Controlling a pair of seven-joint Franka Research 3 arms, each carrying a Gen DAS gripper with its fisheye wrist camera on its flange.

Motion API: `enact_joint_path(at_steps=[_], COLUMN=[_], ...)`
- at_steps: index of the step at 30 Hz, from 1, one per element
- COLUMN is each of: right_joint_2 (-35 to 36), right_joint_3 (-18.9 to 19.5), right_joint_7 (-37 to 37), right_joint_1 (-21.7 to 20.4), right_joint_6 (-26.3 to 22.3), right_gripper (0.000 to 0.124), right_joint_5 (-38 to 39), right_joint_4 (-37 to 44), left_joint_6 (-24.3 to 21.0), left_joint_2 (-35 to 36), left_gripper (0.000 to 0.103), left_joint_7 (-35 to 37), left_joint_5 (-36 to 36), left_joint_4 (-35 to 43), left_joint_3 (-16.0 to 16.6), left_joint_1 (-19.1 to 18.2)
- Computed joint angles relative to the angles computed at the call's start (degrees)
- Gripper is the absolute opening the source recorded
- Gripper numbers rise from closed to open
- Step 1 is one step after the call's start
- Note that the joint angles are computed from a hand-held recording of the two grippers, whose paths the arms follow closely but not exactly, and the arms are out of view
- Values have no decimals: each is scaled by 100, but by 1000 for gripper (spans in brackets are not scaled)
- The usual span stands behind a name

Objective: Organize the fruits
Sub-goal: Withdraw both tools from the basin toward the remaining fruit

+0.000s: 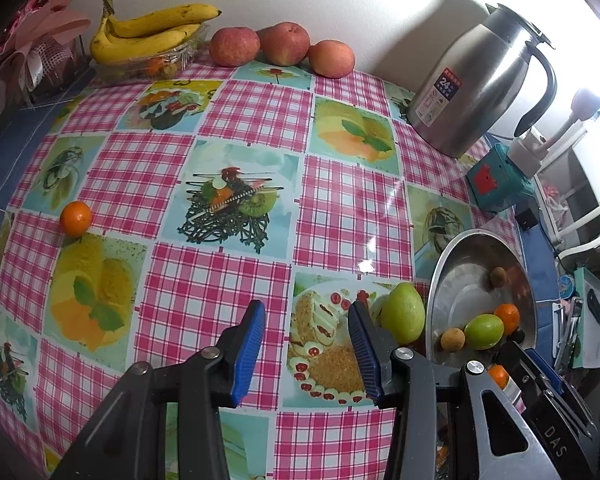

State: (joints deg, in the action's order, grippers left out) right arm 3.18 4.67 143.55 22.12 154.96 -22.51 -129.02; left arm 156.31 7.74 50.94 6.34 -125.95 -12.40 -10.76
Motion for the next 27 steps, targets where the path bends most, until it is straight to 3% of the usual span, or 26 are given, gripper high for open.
enact_joint_path(at_steps=[3, 5, 14, 22, 24, 25, 27], right_joint_2=[28, 50, 277, 406, 423, 422, 412], right_joint_3=[-3, -9, -68, -152, -161, -167, -180], right_joint_7=[-69, -108, -335, -379, -402, -412, -389], right_joint_1=[-7, -7, 6, 14, 22, 26, 41], right_joint_6=[-31, -52, -376, -406, -415, -416, -397], right_gripper=[44, 44, 52, 56, 56, 56, 60], right_joint_5=[73, 116, 528, 703, 738, 743, 706], right_joint_4=[15, 25, 150, 141, 144, 142, 134], left_joint_6=[-68, -138, -503, -650, -610, -554, -462], left_joint_2=[27, 43, 272, 365, 360, 353, 307], left_gripper=[51, 61, 74, 78, 90, 102, 103], left_joint_7=[-19, -95, 22, -50, -175, -265, -571], left_joint_5=[60, 170, 227, 362, 469, 553, 903], left_joint_4=[37, 64, 249, 331, 319, 299, 241], left_joint_3=[8, 28, -10, 8, 41, 66, 155], left_joint_1=[-12, -36, -61, -108, -133, -148, -215])
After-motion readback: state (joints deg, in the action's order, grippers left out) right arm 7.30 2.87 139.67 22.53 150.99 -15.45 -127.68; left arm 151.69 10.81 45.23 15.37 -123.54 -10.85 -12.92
